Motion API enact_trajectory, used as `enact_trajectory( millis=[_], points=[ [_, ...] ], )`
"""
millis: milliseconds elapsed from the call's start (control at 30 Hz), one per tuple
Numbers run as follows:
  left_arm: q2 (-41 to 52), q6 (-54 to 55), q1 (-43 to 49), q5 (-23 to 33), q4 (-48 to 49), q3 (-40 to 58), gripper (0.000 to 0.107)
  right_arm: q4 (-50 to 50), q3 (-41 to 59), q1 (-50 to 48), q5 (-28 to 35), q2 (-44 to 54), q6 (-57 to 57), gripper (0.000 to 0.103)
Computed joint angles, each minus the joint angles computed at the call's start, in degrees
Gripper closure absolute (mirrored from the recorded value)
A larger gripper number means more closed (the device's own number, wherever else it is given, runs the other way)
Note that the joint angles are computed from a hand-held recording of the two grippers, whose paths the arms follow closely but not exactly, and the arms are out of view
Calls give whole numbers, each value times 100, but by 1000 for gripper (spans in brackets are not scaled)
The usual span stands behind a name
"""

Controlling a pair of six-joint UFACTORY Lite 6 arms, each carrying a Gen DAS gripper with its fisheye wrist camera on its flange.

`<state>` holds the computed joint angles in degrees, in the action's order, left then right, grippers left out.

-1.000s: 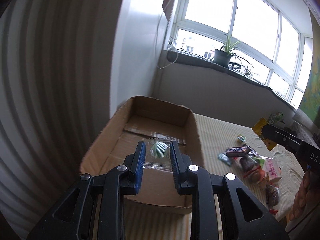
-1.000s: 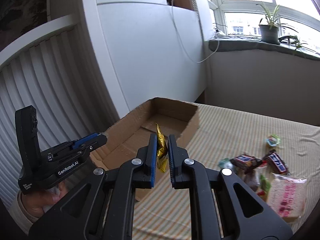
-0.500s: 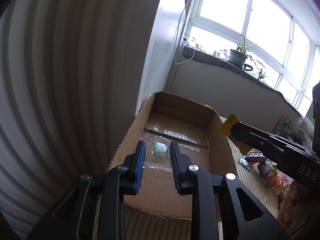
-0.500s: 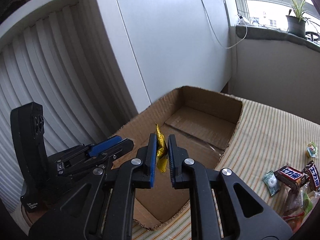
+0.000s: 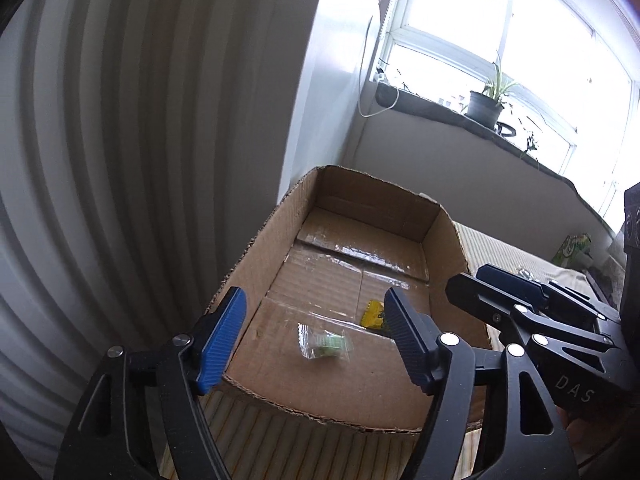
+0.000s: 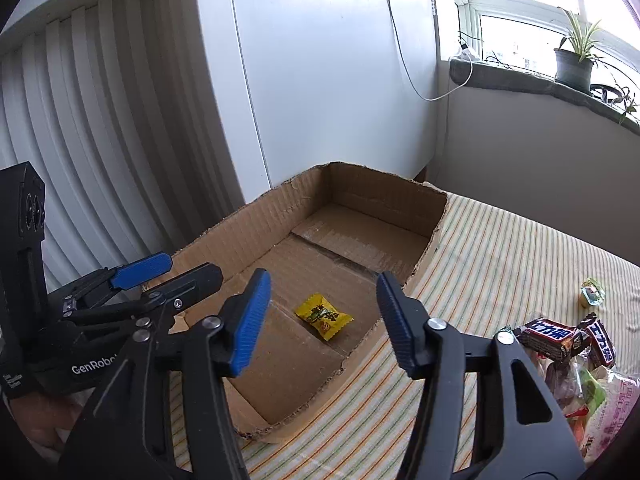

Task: Organize snacks
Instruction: 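Carry both candies to the cardboard box and open both tools to drop them, then move both tools back to the snacks and grasp the bagged brown cake with the right tool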

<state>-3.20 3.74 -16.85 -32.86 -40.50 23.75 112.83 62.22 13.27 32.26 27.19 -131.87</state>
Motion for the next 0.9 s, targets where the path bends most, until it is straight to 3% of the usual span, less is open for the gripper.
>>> enact_trajectory(
  millis=[133,267,433,567,900],
  points=[
    [-481,-57,106,134,-34,-282,29,-65,-221,3,92,-207,10,39],
    [-695,523,-95,121,-794,-306,29,77,-354,140,71,-296,-120,38],
    [-954,1078,-281,59,-1447,-365,29,493,-627,105,79,-533,-433,12],
    [-1038,1478,-503,-60,-1910,-352,29,700,-827,-12,39,-719,-523,6],
    [-369,2556,-1595,-389,-3296,482,29,-78,-1575,-1627,878,-1230,-293,6]
  ],
)
